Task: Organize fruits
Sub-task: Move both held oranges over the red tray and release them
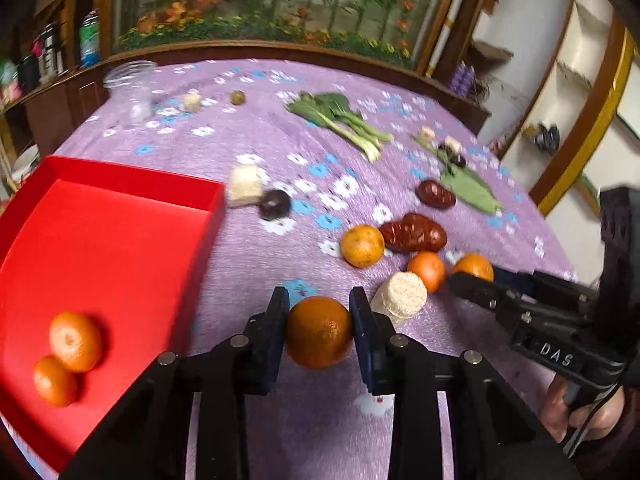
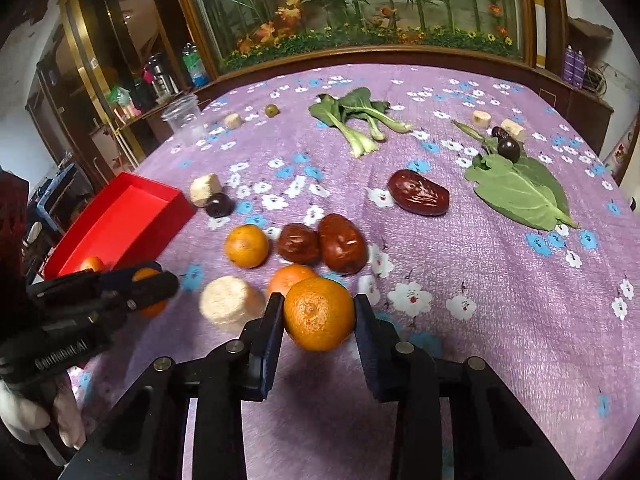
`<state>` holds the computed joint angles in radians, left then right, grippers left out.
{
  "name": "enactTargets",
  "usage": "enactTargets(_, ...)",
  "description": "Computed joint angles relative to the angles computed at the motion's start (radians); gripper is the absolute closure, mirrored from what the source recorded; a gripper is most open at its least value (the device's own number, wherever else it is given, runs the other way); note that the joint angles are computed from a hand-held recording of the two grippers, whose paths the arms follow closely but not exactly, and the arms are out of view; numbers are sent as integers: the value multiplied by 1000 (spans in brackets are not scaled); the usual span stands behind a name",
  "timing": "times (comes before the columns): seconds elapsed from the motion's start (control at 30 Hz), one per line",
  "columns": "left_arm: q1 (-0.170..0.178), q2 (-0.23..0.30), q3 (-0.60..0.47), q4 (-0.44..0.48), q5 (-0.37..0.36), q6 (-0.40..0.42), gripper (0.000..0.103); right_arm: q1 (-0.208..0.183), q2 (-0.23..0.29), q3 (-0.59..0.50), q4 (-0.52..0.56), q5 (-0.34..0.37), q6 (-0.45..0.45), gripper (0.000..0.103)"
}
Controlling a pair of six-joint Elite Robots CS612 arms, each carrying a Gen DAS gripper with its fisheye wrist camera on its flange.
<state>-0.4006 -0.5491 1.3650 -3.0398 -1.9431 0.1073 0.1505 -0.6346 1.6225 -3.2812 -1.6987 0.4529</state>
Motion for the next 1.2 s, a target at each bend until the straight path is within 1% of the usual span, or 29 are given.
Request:
enactTargets(0.1,19,-15,21,-50,-2,-43,73,12,-9,3,-16,-4,-10,66)
enactTargets(0.23,49,-30,40,-115,32,-104,73,25,-16,-6,-27,16,-24,65)
enactTargets(0.37,82,-35,44,-173,100,-179,73,38,-11,-45,-19,77,-40,65)
enactTargets(0.47,109,-22,20,-167,138,-243,73,49,7,-104,16,143,-57,65)
enactTargets(0.53,122,-11,0,-144,159,-273,73,59,27,-158,52,188,-72,65)
enactTargets(0.57,128,-5,-12,-130,170,-283,73,63,35,-180,66,199,-78,65)
enactTargets(0.67,137,14,-44,-88,216,-287,73,82,74,-274,130,209,-121,65)
enactTargets(0.8,148,35,-75,-50,218,-290,73,101,141,-418,253,220,-160,65)
enactTargets(0.97,157,53,-100,-24,220,-290,72,109,212,-554,369,231,-167,65)
enactTargets(1.07,160,55,-105,-20,225,-295,72,110,242,-607,409,240,-168,65)
enactTargets(1.2,165,56,-105,-21,220,-308,71,111,267,-656,449,239,-181,64)
